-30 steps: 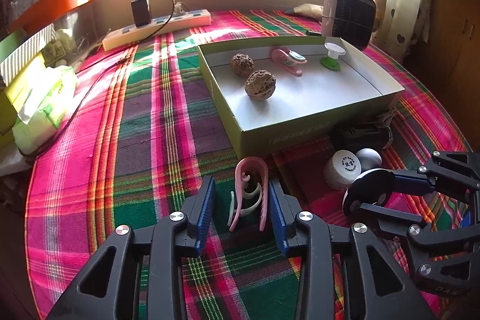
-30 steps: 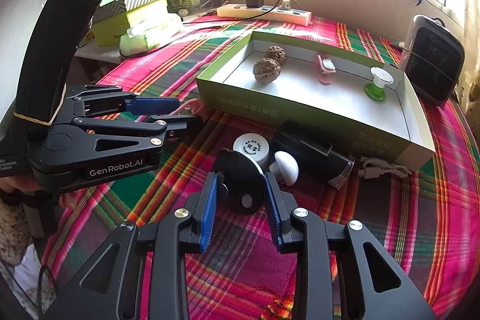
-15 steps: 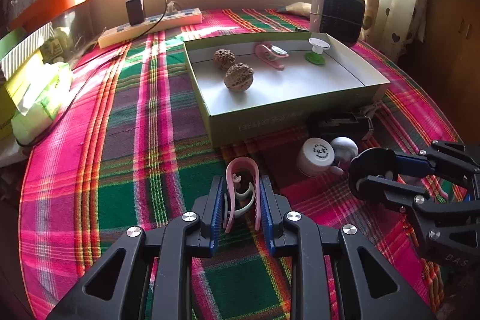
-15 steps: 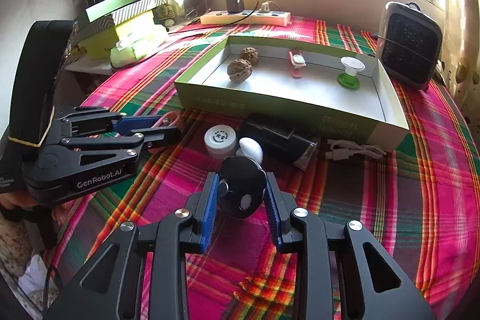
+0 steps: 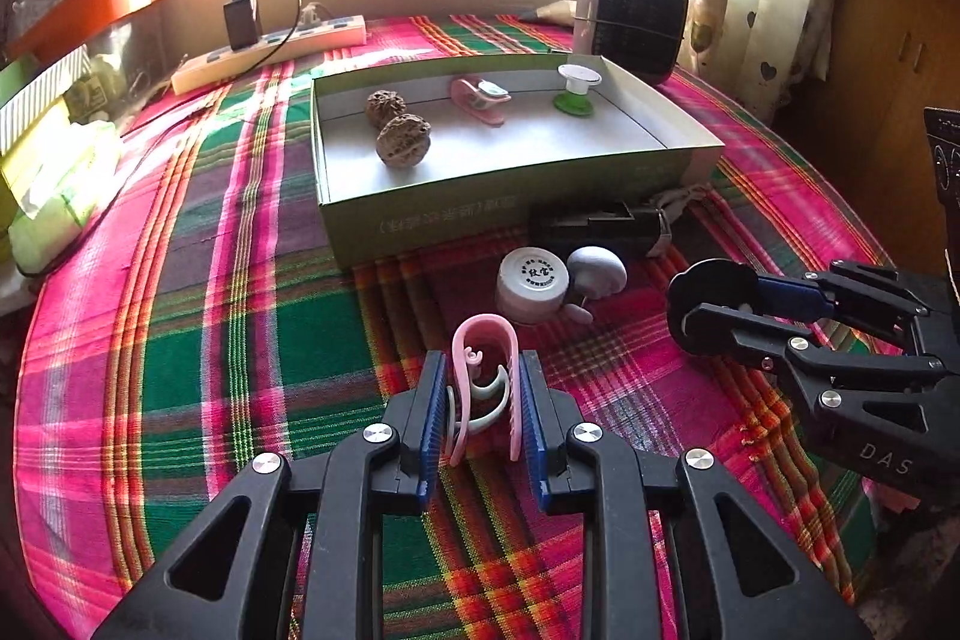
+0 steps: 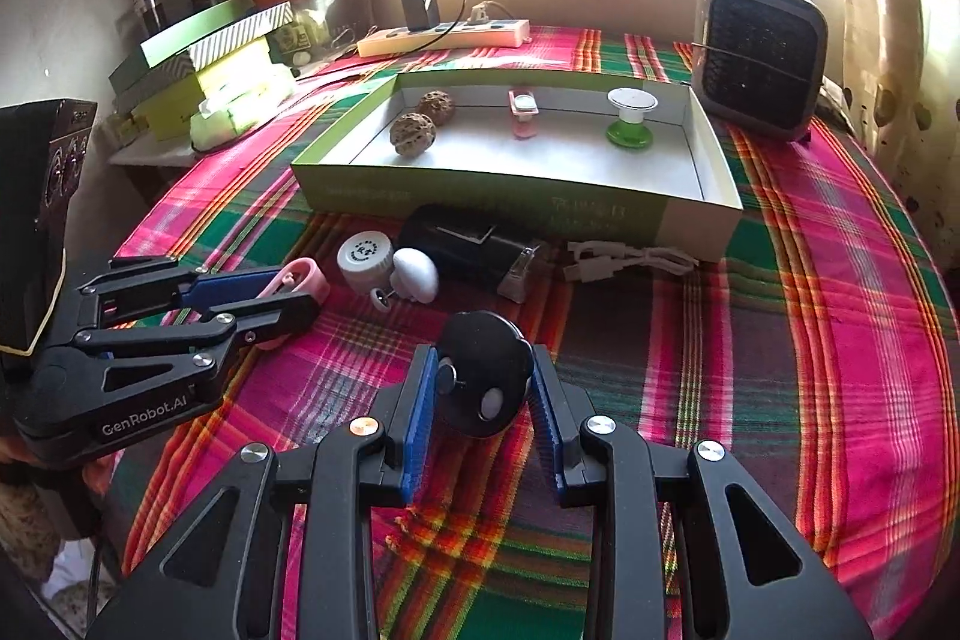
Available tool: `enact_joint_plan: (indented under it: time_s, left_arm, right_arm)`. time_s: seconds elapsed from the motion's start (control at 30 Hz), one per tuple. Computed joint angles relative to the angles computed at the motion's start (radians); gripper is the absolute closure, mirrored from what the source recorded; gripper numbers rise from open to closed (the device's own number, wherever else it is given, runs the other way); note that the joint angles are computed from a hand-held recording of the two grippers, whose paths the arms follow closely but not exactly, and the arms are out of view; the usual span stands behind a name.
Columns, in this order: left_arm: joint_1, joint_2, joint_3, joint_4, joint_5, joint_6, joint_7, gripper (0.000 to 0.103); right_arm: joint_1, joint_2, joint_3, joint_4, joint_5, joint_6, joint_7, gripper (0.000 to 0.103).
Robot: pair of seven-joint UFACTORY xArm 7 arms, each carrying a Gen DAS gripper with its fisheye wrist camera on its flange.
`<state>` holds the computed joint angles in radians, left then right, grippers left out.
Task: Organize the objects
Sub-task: 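Lift and carry the pink clip and black gadget into the white box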
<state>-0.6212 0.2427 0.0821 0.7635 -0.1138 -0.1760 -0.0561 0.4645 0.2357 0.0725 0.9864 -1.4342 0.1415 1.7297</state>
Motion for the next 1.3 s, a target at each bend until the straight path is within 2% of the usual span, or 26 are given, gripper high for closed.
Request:
enact_joint_plan:
  time_s: [0.07, 0.3, 0.57, 0.63, 0.73, 0.9, 1.0, 1.3]
  left_arm:
    - [-0.032, 0.004, 0.03, 0.004, -0.01, 0.002, 0.003, 0.081]
    - [-0.177, 0.021, 0.16, 0.018, -0.046, 0.007, 0.021, 0.074]
    - [-0.215, 0.027, 0.199, 0.029, -0.055, 0.018, 0.009, 0.073]
    - [-0.264, 0.033, 0.245, 0.03, -0.06, 0.02, 0.005, 0.074]
    - [-0.38, 0.047, 0.356, 0.03, -0.078, 0.022, 0.001, 0.08]
    - [-0.4, 0.048, 0.376, 0.03, -0.082, 0.025, -0.001, 0.082]
    - [-0.376, 0.045, 0.355, 0.029, -0.076, 0.022, -0.002, 0.082]
    - [-0.365, 0.039, 0.341, 0.028, -0.066, 0.028, -0.014, 0.082]
  right_arm:
    - [-0.006, 0.003, -0.003, -0.001, -0.005, -0.021, 0.003, 0.071]
    - [-0.001, 0.017, -0.022, -0.005, 0.083, -0.059, -0.078, 0.071]
    - [0.037, 0.02, -0.058, -0.003, 0.125, -0.053, -0.121, 0.071]
    - [0.04, 0.022, -0.062, -0.002, 0.13, -0.054, -0.126, 0.071]
    - [0.045, 0.023, -0.067, 0.0, 0.13, -0.054, -0.129, 0.073]
    - [0.05, 0.023, -0.071, 0.0, 0.133, -0.054, -0.131, 0.073]
    - [0.05, 0.023, -0.071, 0.0, 0.133, -0.054, -0.131, 0.073]
    - [0.048, 0.018, -0.068, 0.0, 0.107, -0.048, -0.1, 0.074]
